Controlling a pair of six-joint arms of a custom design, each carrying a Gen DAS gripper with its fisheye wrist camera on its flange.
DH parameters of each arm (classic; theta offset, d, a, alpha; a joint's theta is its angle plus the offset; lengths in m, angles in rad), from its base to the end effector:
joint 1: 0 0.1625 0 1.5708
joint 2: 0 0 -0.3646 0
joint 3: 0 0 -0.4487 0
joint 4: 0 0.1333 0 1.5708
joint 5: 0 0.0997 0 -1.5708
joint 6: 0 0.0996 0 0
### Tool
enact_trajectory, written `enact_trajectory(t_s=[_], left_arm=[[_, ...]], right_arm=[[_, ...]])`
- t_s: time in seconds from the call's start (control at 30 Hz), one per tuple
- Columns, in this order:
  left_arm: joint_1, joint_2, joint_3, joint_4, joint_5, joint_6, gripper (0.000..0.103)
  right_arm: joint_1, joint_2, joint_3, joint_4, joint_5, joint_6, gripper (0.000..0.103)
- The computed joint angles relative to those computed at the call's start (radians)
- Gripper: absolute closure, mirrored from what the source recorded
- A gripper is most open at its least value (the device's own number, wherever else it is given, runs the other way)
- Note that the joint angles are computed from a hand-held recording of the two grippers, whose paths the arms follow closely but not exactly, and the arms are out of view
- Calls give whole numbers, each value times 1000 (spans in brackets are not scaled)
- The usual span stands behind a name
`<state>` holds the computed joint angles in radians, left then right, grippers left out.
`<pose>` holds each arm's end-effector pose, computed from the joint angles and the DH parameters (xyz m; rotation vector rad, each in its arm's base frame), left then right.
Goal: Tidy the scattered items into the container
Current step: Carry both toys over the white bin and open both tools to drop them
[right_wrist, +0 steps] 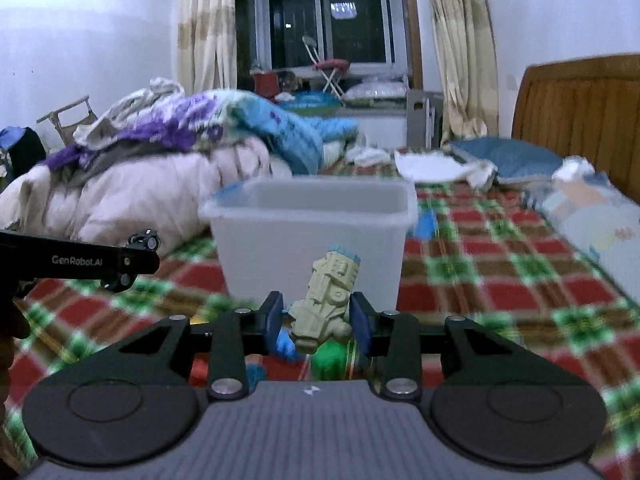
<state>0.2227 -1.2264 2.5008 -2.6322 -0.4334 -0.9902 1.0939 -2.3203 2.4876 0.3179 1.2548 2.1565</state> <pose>-0.2849 -0.2939 0.0146 0.5476 2.1703 -1.2204 0.0398 -0.2809 0.2223 0.7969 -2.1838 1.2854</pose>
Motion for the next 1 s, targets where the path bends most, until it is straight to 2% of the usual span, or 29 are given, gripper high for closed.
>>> enact_trajectory(t_s=[0.13,0.27,0.4,0.53,0.8,0.87,0.9,0.93,1.0], left_arm=[[47,54,-71,-153,32,193,70],[99,130,-159,-297,43,363,70],[160,209,-259,-417,30,514,70],[225,278,-353,-458,1,610,70],[330,381,-468,-461,-69,672,70],[343,406,-485,-467,-62,692,61],[349,418,-497,-453,-45,687,48],[355,427,-505,-446,-33,682,40],[369,436,-510,-466,-41,695,40]], right_arm=[[156,124,-83,-89,125,51,62],[245,249,-171,-151,210,89,63],[303,375,-272,-178,283,115,62],[328,488,-356,-193,330,127,62],[322,662,-472,-180,371,152,62],[319,688,-485,-184,379,141,62],[320,704,-492,-189,392,133,58],[324,717,-501,-194,406,129,43],[318,721,-496,-221,404,117,26]])
